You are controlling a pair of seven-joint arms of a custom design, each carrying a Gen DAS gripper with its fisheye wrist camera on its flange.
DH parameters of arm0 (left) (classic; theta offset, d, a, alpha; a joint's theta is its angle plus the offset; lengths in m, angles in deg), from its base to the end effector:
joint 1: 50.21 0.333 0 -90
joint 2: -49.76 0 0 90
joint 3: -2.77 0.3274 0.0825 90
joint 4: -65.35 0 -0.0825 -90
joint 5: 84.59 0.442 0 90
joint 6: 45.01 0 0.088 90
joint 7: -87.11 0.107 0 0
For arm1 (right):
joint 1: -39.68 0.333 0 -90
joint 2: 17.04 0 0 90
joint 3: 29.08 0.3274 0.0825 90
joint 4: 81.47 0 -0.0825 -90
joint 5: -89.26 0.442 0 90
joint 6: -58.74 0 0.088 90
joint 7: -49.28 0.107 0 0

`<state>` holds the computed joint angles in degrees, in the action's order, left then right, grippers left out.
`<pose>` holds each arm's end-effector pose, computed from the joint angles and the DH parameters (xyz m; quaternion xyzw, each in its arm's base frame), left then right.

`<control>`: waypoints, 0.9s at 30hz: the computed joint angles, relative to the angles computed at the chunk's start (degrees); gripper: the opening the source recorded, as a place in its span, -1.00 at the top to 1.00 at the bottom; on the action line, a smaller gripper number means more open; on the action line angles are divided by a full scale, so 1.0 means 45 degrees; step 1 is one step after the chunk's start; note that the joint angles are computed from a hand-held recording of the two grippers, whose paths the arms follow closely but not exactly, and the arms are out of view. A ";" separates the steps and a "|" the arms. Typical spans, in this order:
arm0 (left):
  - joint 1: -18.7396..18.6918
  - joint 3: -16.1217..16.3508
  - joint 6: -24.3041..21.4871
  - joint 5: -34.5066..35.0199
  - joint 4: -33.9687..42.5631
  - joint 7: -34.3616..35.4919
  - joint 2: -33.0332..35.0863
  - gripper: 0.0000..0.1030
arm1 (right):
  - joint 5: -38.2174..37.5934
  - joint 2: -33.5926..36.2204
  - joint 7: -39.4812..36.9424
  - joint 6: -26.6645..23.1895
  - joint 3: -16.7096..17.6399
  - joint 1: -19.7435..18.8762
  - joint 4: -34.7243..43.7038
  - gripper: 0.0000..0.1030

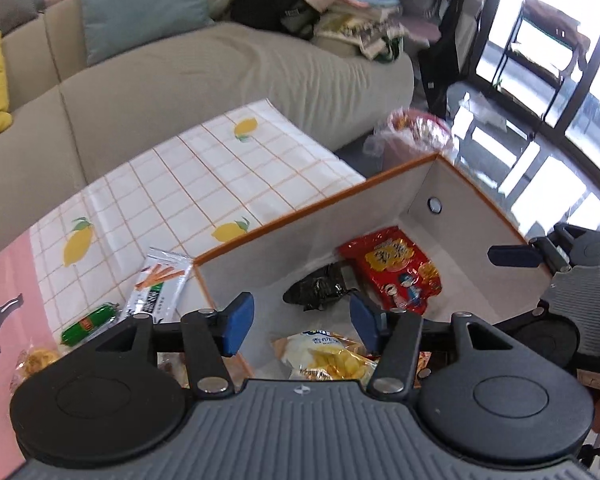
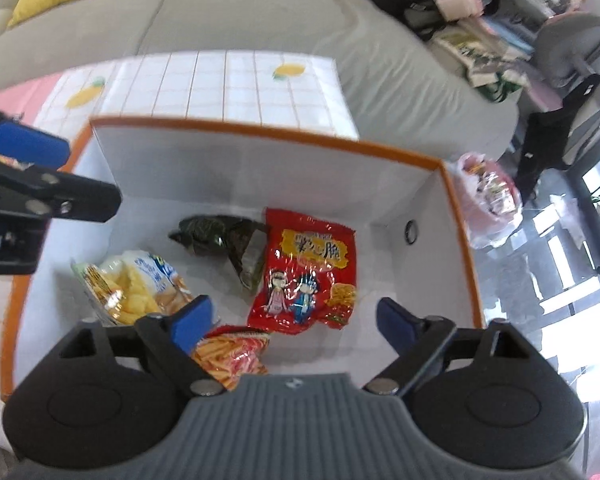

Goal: Organize snacks
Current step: 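Open both tools and withdraw them from the box toward the snack pile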

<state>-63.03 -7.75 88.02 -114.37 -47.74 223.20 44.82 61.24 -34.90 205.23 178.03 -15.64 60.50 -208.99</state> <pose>0.5697 -0.2589 0.5482 -0.2963 0.9072 -0.2934 0.0554 0.4475 0.2845 0.5107 -0.5535 0.7897 -0.2472 0.0949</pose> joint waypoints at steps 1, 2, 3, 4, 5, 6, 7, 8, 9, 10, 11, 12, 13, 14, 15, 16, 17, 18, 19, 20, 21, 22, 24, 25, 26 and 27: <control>0.0028 0.0056 0.0032 -0.0209 -0.0107 0.0076 -0.0170 -0.28 | -0.0153 -0.0096 0.0281 -0.0039 0.0120 0.0002 0.0013 -0.76; 0.0056 0.0134 0.0068 -0.0445 -0.0229 0.0165 -0.0362 -0.29 | -0.0314 -0.0164 0.0571 -0.0089 0.0242 0.0008 0.0055 -0.76; 0.0074 0.0206 0.0095 -0.0631 -0.0350 0.0234 -0.0558 -0.29 | -0.0483 -0.0192 0.0884 -0.0208 0.0377 0.0018 0.0123 -0.77; 0.0090 0.0312 0.0170 -0.0902 -0.0524 0.0384 -0.0798 -0.30 | -0.0700 -0.0213 0.1237 -0.0371 0.0521 0.0026 0.0215 -0.77; 0.0097 0.0392 0.0266 -0.1067 -0.0664 0.0453 -0.0981 -0.30 | -0.0911 -0.0234 0.1559 -0.0497 0.0638 0.0048 0.0298 -0.77; 0.0105 0.0467 0.0389 -0.1181 -0.0823 0.0505 -0.1176 -0.31 | -0.1152 -0.0277 0.1975 -0.0584 0.0769 0.0075 0.0359 -0.77; 0.0104 0.0544 0.0555 -0.1304 -0.1003 0.0568 -0.1370 -0.33 | -0.1381 -0.0291 0.2406 -0.0642 0.0892 0.0108 0.0436 -0.78; 0.0110 0.0628 0.0724 -0.1400 -0.1204 0.0600 -0.1581 -0.34 | -0.1623 -0.0339 0.2859 -0.0602 0.1000 0.0153 0.0454 -0.78; 0.0125 0.0710 0.0859 -0.1432 -0.1370 0.0580 -0.1761 -0.34 | -0.1858 -0.0374 0.3321 -0.0527 0.1115 0.0208 0.0483 -0.79; 0.0143 0.0806 0.0979 -0.1477 -0.1561 0.0555 -0.1956 -0.34 | -0.2104 -0.0405 0.3763 -0.0453 0.1224 0.0260 0.0508 -0.79; 0.0156 0.0916 0.1054 -0.1527 -0.1730 0.0564 -0.2131 -0.34 | -0.2362 -0.0418 0.4141 -0.0350 0.1316 0.0310 0.0525 -0.79; 0.0166 0.1022 0.1149 -0.1576 -0.1902 0.0589 -0.2293 -0.34 | -0.2633 -0.0406 0.4517 -0.0235 0.1417 0.0363 0.0565 -0.80; 0.0186 0.1110 0.1235 -0.1575 -0.2044 0.0587 -0.2417 -0.34 | -0.2889 -0.0337 0.4874 -0.0170 0.1522 0.0415 0.0660 -0.80; 0.0238 0.1187 0.1329 -0.1499 -0.2191 0.0533 -0.2533 -0.34 | -0.3170 -0.0226 0.5232 -0.0117 0.1634 0.0474 0.0789 -0.80; 0.0296 0.1246 0.1393 -0.1380 -0.2325 0.0445 -0.2639 -0.34 | -0.3415 -0.0150 0.5519 -0.0048 0.1697 0.0551 0.0872 -0.80; 0.0353 0.1304 0.1440 -0.1262 -0.2473 0.0334 -0.2758 -0.34 | -0.3667 -0.0038 0.5811 0.0026 0.1758 0.0626 0.0985 -0.80; 0.0439 0.1368 0.1458 -0.1106 -0.2610 0.0167 -0.2867 -0.34 | -0.3898 0.0091 0.6085 0.0090 0.1813 0.0715 0.1103 -0.80; 0.0502 0.1440 0.1444 -0.0994 -0.2708 0.0035 -0.2936 -0.34 | -0.4161 0.0242 0.6370 0.0180 0.1861 0.0804 0.1218 -0.80; 0.0560 0.1554 0.1399 -0.0945 -0.2808 -0.0017 -0.2995 -0.34 | -0.4406 0.0402 0.6611 0.0258 0.1882 0.0898 0.1336 -0.80; 0.0637 0.1661 0.1358 -0.0891 -0.2913 -0.0072 -0.3055 -0.34 | -0.4641 0.0592 0.6810 0.0296 0.1903 0.1004 0.1486 -0.80; 0.0728 0.1772 0.1332 -0.0848 -0.3035 -0.0115 -0.3127 -0.34 | -0.4896 0.0811 0.6963 0.0359 0.1907 0.1119 0.1647 -0.80; 0.0839 0.1848 0.1340 -0.0771 -0.3130 -0.0224 -0.3149 -0.34 | -0.5123 0.1020 0.7046 0.0441 0.1871 0.1242 0.1792 -0.80; 0.1003 0.1984 0.1360 -0.0699 -0.3259 -0.0345 -0.3159 -0.34 | -0.5515 0.1509 0.7165 0.0539 0.1784 0.1519 0.2155 -0.80; 0.1104 0.2029 0.1423 -0.0660 -0.3311 -0.0459 -0.3119 -0.34 | -0.5723 0.1753 0.7277 0.0639 0.1719 0.1656 0.2324 -0.79; 0.1198 0.2068 0.1471 -0.0622 -0.3361 -0.0565 -0.3093 -0.34 | -0.5939 0.1965 0.7426 0.0775 0.1641 0.1796 0.2455 -0.79; 0.1291 0.2127 0.1498 -0.0615 -0.3394 -0.0656 -0.3039 -0.34 | -0.6148 0.2187 0.7556 0.0933 0.1558 0.1937 0.2594 -0.79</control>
